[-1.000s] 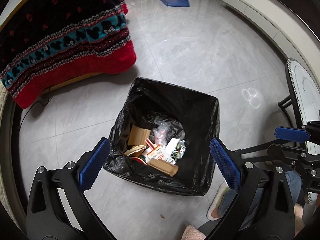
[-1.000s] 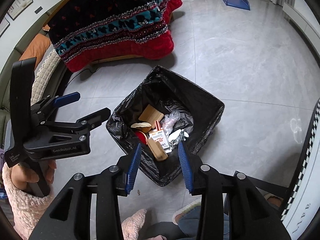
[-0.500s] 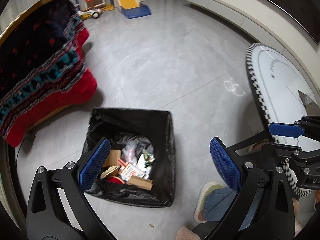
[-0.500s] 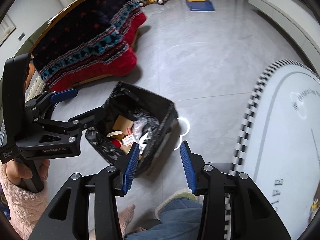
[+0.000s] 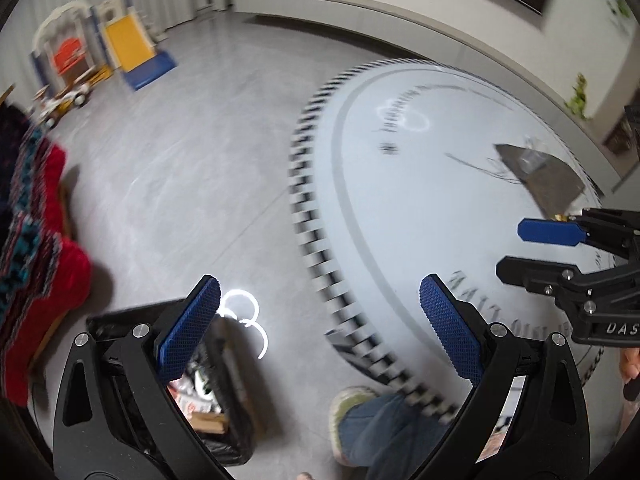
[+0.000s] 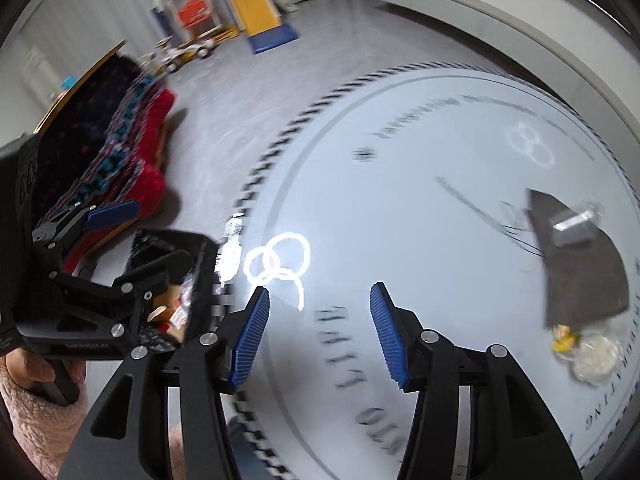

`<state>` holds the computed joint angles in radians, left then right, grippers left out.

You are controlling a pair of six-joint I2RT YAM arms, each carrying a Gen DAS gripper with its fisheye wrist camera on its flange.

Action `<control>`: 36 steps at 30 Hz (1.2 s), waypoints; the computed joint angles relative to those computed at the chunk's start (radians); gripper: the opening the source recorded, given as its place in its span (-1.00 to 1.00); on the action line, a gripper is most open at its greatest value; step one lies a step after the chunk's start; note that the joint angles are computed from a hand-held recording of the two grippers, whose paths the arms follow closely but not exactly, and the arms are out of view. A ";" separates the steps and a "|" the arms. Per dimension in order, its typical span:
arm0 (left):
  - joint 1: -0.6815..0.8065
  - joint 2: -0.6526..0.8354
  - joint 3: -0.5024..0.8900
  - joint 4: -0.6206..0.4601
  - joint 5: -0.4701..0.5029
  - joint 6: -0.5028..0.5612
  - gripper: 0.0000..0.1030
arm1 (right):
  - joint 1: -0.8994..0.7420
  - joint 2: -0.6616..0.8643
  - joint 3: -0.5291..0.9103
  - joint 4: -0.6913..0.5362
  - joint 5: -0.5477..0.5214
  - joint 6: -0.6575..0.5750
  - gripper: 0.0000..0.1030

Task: Collect trash
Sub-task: 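Move both tools back over the table, then grasp the clear plastic cup with the left tool while the right tool grasps the grey felt mat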

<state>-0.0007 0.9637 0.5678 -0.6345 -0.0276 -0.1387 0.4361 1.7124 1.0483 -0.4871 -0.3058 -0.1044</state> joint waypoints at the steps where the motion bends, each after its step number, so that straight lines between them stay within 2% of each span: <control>1: -0.061 0.052 0.021 0.027 -0.019 -0.030 0.88 | -0.052 0.005 0.004 -0.007 -0.004 -0.022 0.05; 6: -0.294 0.335 0.178 0.139 -0.069 -0.121 0.88 | -0.290 0.062 0.069 -0.050 -0.031 -0.110 0.05; 13: -0.447 0.743 0.532 0.212 -0.053 -0.077 0.88 | -0.530 0.210 0.240 -0.099 -0.040 -0.145 0.05; 20: -0.502 1.114 0.945 0.151 -0.037 0.019 0.88 | -0.659 0.388 0.424 -0.162 -0.059 -0.130 0.05; 26: -0.503 1.337 1.240 0.045 -0.011 0.055 0.86 | -0.684 0.498 0.533 -0.203 -0.061 -0.136 0.05; 27: -0.504 1.364 1.277 0.032 -0.001 0.056 0.82 | -0.683 0.511 0.546 -0.210 -0.063 -0.136 0.05; 29: -0.500 1.402 1.326 0.012 0.020 0.058 0.41 | -0.676 0.533 0.566 -0.218 -0.068 -0.129 0.05; 31: -0.491 1.438 1.372 -0.017 0.049 0.060 0.17 | -0.669 0.553 0.588 -0.232 -0.076 -0.121 0.05; 33: -0.493 1.468 1.409 -0.036 0.059 0.063 0.08 | -0.660 0.570 0.607 -0.246 -0.082 -0.115 0.05; 34: -0.493 1.469 1.408 -0.034 0.061 0.063 -0.03 | -0.655 0.582 0.626 -0.258 -0.085 -0.113 0.05; 35: -0.493 1.470 1.401 -0.025 0.075 0.060 -0.16 | -0.649 0.585 0.630 -0.264 -0.086 -0.111 -0.10; 36: -0.491 1.472 1.402 -0.024 0.085 0.051 -0.16 | -0.642 0.594 0.644 -0.278 -0.091 -0.117 -0.49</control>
